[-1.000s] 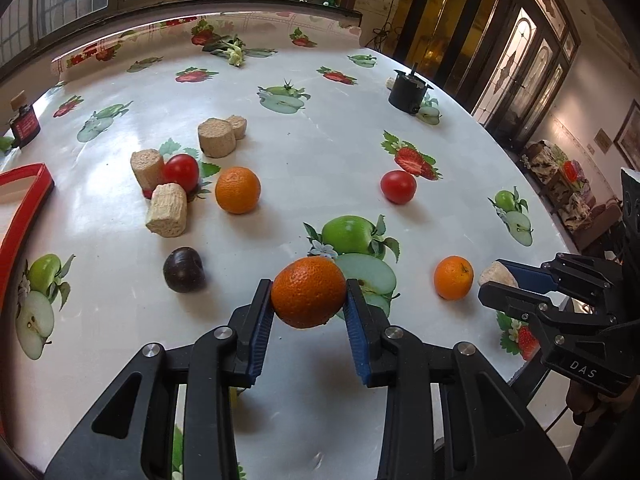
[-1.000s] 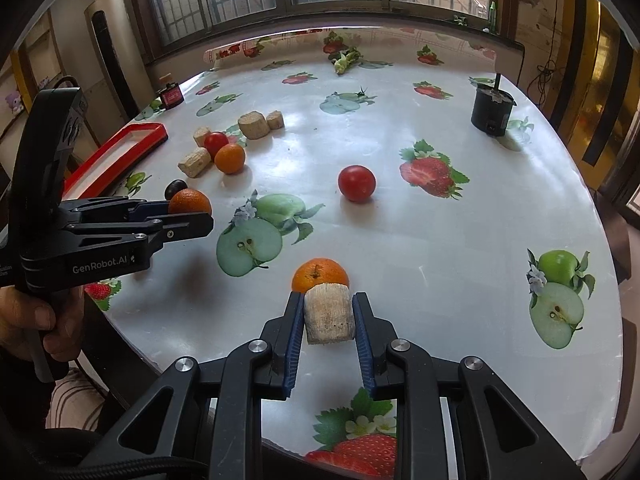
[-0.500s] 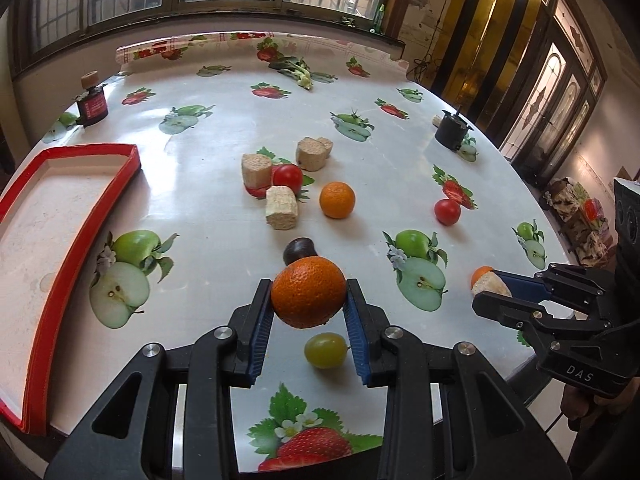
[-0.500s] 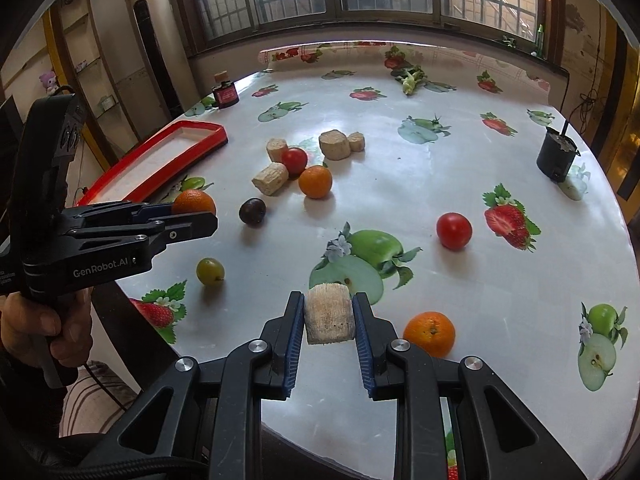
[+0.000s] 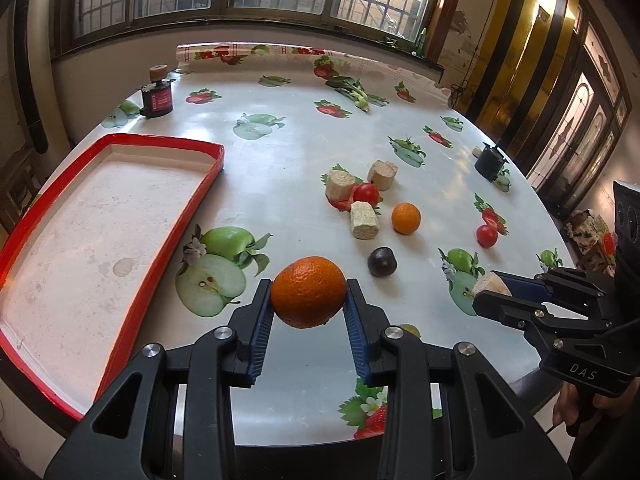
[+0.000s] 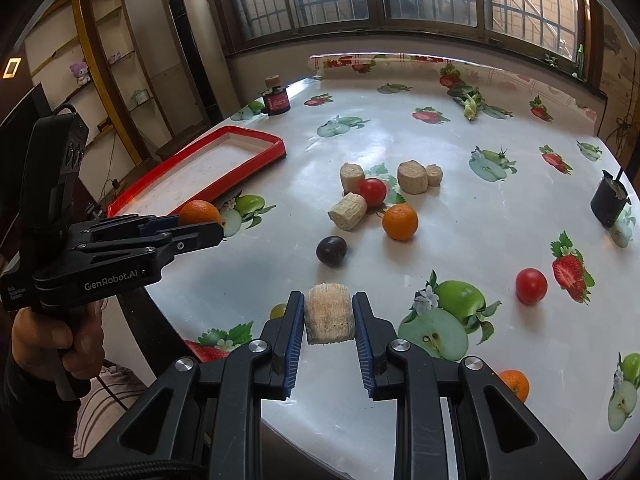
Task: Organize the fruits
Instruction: 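Carry the orange with left gripper while right gripper carries the cylinder to the red tray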
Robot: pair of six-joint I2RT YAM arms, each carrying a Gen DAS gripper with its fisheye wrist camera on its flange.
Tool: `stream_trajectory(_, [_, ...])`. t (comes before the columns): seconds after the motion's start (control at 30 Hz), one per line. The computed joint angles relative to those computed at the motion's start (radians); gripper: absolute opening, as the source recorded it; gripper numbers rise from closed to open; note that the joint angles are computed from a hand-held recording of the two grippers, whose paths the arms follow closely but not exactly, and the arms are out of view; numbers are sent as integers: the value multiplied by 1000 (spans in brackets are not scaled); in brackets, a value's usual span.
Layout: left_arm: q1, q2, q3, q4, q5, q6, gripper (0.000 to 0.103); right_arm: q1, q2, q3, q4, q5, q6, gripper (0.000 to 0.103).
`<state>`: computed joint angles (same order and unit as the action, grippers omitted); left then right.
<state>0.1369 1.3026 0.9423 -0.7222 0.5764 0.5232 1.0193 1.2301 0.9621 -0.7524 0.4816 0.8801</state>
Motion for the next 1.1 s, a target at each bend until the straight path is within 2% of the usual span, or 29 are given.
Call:
stream_trajectory(0.2, [70,33,38,-10,13,25,32,3,84,64,47,8,-70,25])
stream_trajectory(0.6, [226,116,134,-21,33,69,32,-51,296,269,150,-94,-258,25])
stream_trajectory(0.93, [341,268,250,8,16,60,32,-136,555,558,208,-235,-373,25])
stream_trajectory(1.1, [353,340,288,34,-11,44,32,-175,752,764,168,-310,-395,25])
